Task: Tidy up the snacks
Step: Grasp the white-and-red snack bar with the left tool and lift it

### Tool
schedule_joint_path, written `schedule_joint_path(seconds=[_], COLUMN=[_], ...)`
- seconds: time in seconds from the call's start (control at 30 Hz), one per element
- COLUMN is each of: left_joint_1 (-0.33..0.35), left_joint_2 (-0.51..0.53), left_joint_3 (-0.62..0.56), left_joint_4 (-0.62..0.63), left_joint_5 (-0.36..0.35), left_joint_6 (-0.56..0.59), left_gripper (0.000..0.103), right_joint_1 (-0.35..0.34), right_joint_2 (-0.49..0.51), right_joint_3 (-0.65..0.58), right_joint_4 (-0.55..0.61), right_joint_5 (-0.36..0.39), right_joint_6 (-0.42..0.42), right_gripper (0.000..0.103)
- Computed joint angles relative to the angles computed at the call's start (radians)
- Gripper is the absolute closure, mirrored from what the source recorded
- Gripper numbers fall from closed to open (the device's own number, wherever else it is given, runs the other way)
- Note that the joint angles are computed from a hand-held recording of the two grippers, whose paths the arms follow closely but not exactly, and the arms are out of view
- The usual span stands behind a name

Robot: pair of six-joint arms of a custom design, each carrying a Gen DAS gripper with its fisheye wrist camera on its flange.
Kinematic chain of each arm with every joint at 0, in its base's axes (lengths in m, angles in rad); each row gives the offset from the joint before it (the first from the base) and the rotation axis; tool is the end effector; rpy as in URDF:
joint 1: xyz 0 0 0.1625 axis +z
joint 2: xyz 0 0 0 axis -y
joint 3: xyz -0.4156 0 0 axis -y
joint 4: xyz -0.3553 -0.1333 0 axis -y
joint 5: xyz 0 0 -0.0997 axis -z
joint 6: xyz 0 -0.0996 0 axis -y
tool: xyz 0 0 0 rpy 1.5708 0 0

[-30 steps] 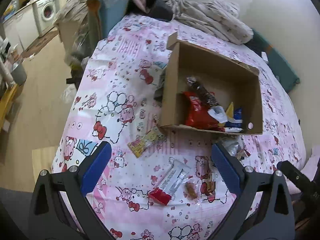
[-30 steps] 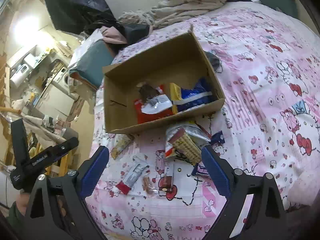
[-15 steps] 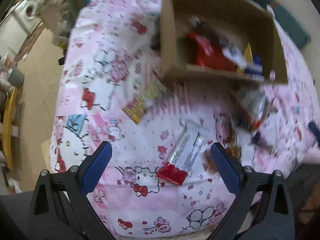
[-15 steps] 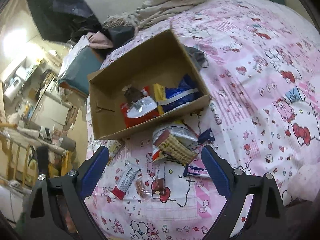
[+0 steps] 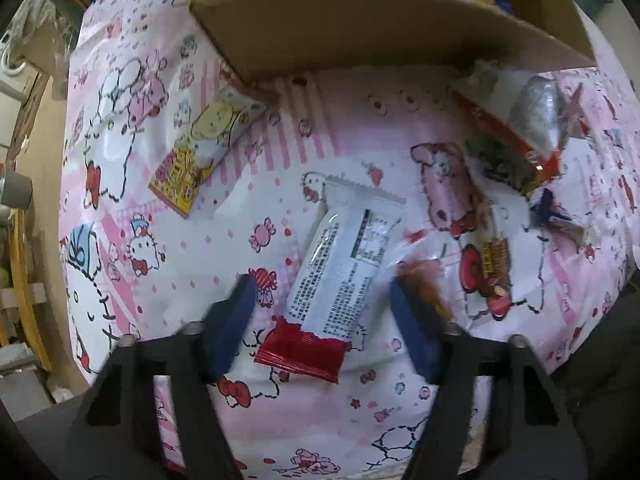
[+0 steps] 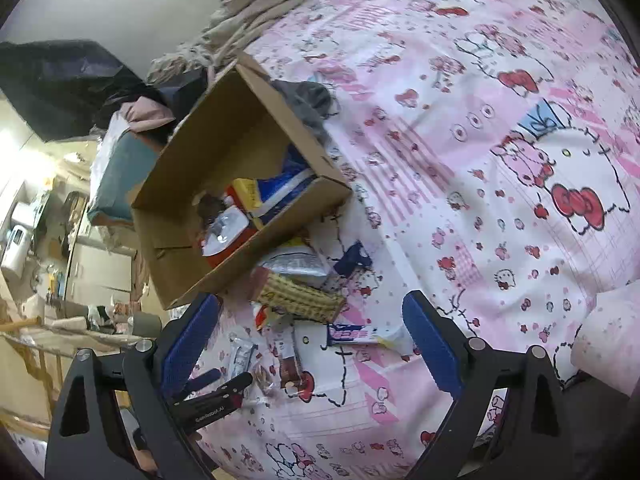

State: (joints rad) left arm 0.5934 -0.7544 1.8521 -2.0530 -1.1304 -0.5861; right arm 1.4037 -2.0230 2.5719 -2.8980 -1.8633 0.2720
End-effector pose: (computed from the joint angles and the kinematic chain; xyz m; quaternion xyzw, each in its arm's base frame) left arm -0.3114 -0.4220 -0.0003 0.2457 0.8994 0.0631 0.3560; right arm 0.0600 -0.2732 0.3530 -0.2533 -0.8813 0.3819 0.1150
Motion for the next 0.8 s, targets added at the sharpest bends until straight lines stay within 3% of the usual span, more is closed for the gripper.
schedule_joint_path(seconds=[0.07, 0.13, 0.3, 0.43, 0.5, 0.63, 0.8], left_joint_1=[0.001, -0.005, -0.007, -0.009, -0.02, -0.029, -0.027], left_joint_2=[-0.002, -0.009, -0.052, -0.12, -0.147, -0.173, -0.179], left_joint_3=[0.002, 0.008, 0.017, 0.044, 0.061, 0.068, 0.056], left_joint_4=[0.004, -0.003, -0.016, -0.04, -0.057, -0.083, -0.1], left_joint_5=[0.0, 0.002, -0.015, -0.057, -0.051, -0.02, -0.013], left_joint_6=[-0.013, -0.014, -0.06, -0.13, -0.14, -0.117, -0.095], left_gripper=[0.07, 0.075, 0.076, 0.076, 0.076, 0.076, 0.076], right_joint_1=[-0.009, -0.013, -0.004, 0.005, 0.0, -0.041, 0.006], right_joint_2=[-0.003, 0.0, 0.02, 0.064, 0.101, 0.169, 0.325], right_joint_3=[0.0, -0.001, -0.007, -0.024, -0.036, -0.05, -0.081], right_joint_4=[0.008, 0.014, 0.033, 0.105, 0.155, 0.196, 0.157], right_joint_5=[0.004, 0.007, -0.016, -0.092, -0.136, -0.137, -0.241], right_joint_6=[0.008, 0.01, 0.01, 0.036, 0.061, 0.111, 0.12], right_gripper=[0.007, 0.007, 0.007, 0.007, 0.007, 0.004, 0.0])
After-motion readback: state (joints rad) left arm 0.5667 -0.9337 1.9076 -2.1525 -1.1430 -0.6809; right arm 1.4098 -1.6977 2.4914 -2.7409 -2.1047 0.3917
